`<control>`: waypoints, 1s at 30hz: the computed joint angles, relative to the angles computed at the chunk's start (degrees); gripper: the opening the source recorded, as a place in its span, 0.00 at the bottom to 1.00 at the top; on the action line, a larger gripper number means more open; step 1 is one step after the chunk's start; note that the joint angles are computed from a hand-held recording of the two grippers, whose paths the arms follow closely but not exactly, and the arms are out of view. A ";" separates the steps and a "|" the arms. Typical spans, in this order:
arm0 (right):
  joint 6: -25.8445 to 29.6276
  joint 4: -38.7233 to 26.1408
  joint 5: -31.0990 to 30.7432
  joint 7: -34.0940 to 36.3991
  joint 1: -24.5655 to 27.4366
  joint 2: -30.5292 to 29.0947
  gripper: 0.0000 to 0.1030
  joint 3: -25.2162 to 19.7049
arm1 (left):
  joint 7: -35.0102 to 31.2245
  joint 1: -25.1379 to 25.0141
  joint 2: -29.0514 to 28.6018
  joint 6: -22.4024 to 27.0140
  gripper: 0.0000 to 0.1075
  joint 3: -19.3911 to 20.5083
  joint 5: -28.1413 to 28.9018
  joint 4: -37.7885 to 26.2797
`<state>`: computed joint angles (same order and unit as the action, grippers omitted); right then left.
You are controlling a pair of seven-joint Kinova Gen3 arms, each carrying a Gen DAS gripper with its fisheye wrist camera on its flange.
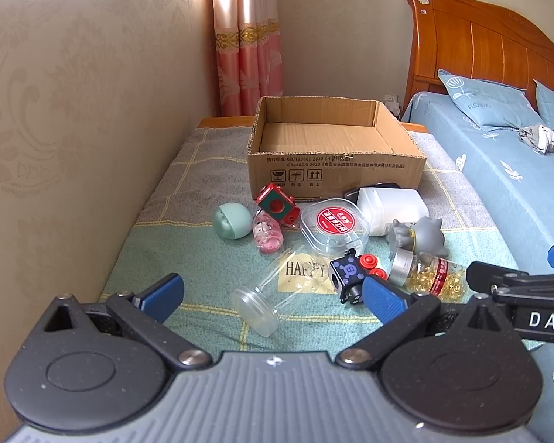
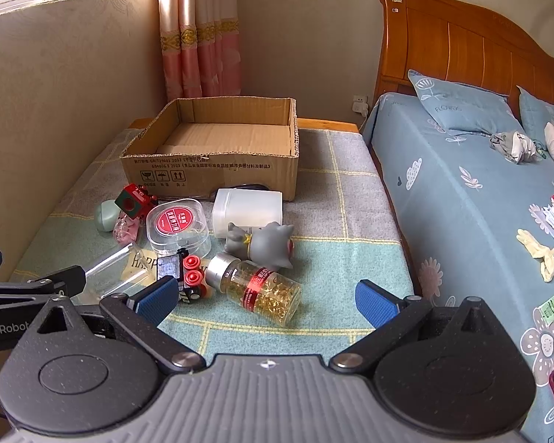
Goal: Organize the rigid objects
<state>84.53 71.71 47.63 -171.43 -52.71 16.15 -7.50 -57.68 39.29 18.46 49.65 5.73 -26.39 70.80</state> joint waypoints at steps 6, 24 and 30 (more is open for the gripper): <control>0.11 0.03 0.17 0.10 -0.08 0.04 1.00 -0.04 | 0.23 0.16 -0.10 -0.07 0.95 -0.04 -0.19 0.20; -1.19 0.61 0.27 0.78 0.43 -0.25 1.00 0.00 | -1.80 -0.83 0.26 -1.49 0.95 0.15 0.97 0.26; -3.38 1.82 1.25 1.95 1.00 -0.41 1.00 0.07 | -3.82 -1.77 0.51 -3.09 0.95 0.33 2.26 0.54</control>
